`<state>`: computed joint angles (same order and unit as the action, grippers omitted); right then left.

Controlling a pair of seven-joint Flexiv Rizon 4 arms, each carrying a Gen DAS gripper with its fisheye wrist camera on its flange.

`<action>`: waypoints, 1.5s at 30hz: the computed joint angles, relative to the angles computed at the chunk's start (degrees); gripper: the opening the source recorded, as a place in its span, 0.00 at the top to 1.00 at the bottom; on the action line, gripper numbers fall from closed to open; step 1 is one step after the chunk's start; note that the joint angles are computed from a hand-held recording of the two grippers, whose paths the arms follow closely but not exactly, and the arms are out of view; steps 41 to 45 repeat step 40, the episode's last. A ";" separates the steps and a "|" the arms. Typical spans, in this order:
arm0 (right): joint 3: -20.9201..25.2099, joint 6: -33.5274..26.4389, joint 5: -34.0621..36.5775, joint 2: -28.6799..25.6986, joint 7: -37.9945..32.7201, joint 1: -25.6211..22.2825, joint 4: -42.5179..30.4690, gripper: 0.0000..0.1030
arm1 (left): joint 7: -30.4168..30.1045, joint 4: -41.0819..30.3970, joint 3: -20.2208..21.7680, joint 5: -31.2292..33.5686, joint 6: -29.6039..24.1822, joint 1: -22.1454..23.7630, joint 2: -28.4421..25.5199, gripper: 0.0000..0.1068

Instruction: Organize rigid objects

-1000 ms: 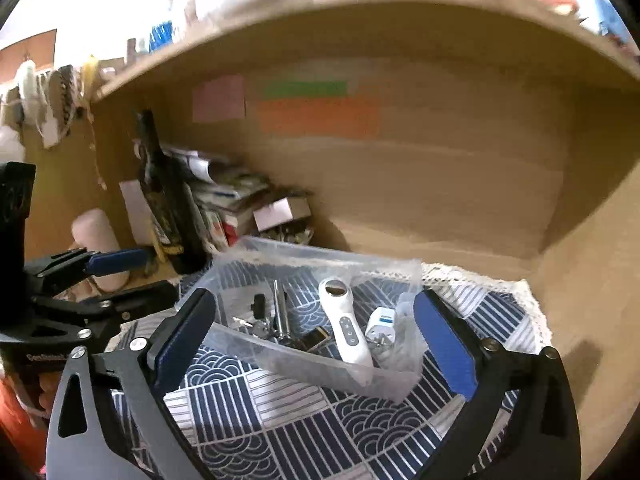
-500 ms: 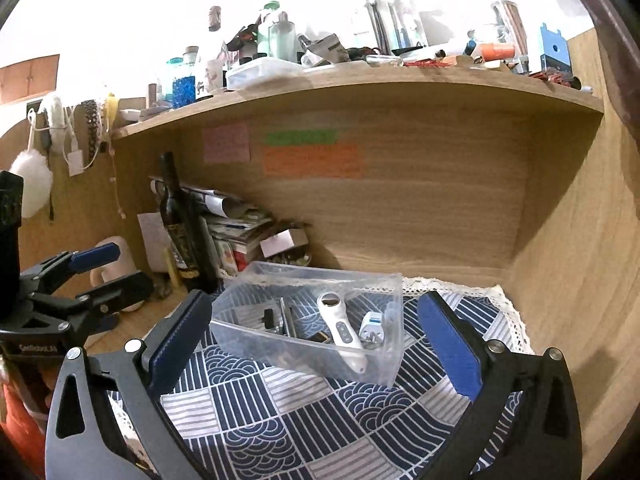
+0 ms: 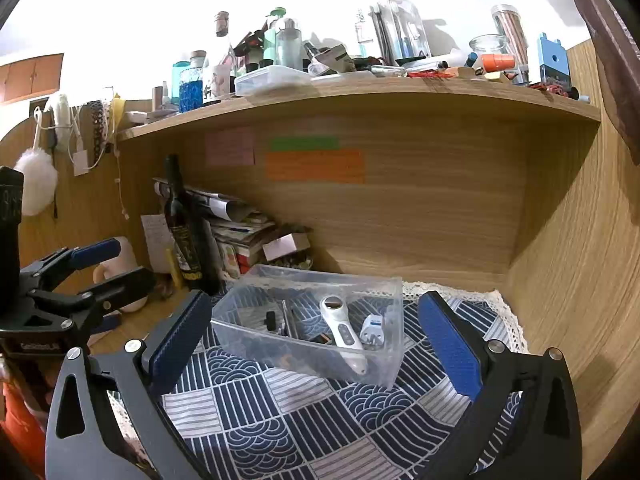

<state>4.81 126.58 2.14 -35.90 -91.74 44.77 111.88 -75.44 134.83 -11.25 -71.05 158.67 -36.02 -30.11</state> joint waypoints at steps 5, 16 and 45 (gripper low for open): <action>0.27 0.17 -0.35 -0.03 0.04 -0.34 -0.02 0.00 | 0.32 0.00 0.13 0.26 -0.33 0.14 0.03 0.05; 0.56 0.15 -0.76 -0.01 0.33 -0.69 -0.03 0.00 | 0.75 -0.48 0.15 0.27 -0.49 0.23 -0.15 0.05; -0.19 -0.05 0.53 -0.04 -0.24 0.17 -0.28 0.00 | -1.39 -0.12 0.96 4.36 -0.73 0.93 -0.16 0.05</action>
